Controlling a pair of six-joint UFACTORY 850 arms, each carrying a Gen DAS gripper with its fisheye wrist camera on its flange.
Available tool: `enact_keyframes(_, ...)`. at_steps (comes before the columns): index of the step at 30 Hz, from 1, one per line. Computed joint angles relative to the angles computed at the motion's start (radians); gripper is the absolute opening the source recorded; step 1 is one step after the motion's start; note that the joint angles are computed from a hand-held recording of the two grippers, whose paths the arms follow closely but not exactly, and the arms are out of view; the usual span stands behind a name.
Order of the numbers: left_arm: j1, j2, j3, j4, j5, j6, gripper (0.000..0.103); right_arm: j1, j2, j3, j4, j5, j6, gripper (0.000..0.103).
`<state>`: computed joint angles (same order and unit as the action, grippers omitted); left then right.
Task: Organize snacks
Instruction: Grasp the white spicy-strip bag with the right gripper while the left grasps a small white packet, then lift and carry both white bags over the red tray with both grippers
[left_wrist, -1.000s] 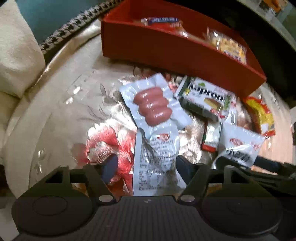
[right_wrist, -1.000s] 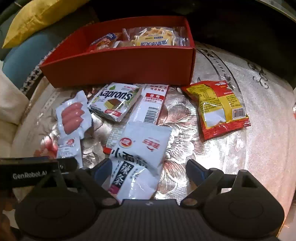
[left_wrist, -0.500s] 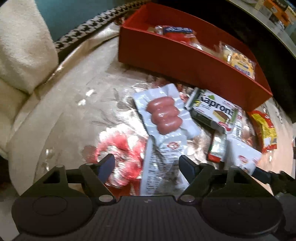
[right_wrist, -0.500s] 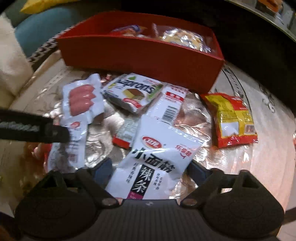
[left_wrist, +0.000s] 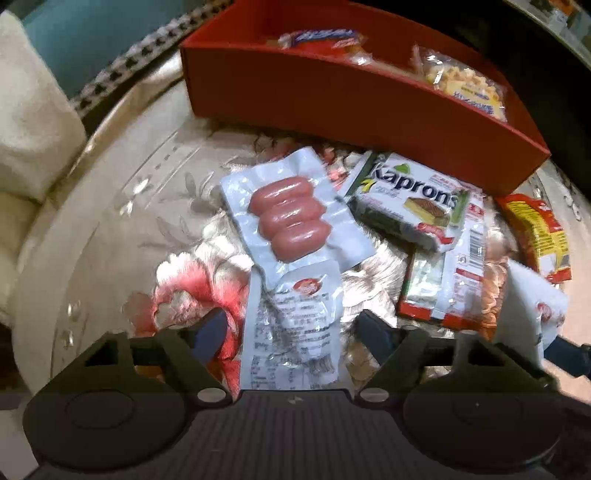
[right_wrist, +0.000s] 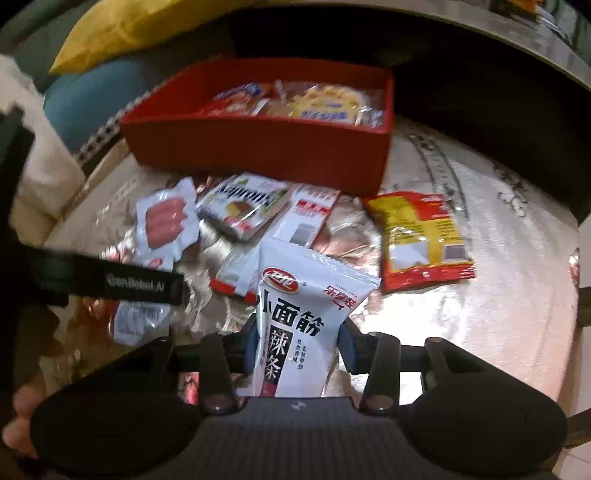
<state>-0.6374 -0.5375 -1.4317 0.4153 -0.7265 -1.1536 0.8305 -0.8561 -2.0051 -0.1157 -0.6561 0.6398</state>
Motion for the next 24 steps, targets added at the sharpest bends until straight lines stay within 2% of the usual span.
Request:
enact_keyframes(1,-0.005,0.001,-0.003,0.017,-0.011,-0.015,0.063,-0.005,0.010,0.014,0.004,0.012,0.004,0.038)
enact_keyframes(8,-0.006,0.034,0.018,-0.027,0.015,0.008,0.062,-0.015,0.043,0.050,-0.021,0.057,0.046,0.038)
enact_keyframes(13,-0.011,0.080,0.047,0.027,0.061,-0.045,0.062,-0.012,0.052,0.056,-0.040,0.080,0.062,0.038)
enact_keyframes(24,-0.017,0.093,0.006,0.151,0.067,-0.126,0.062,-0.020,0.032,-0.010,-0.090,0.098,0.098,0.038)
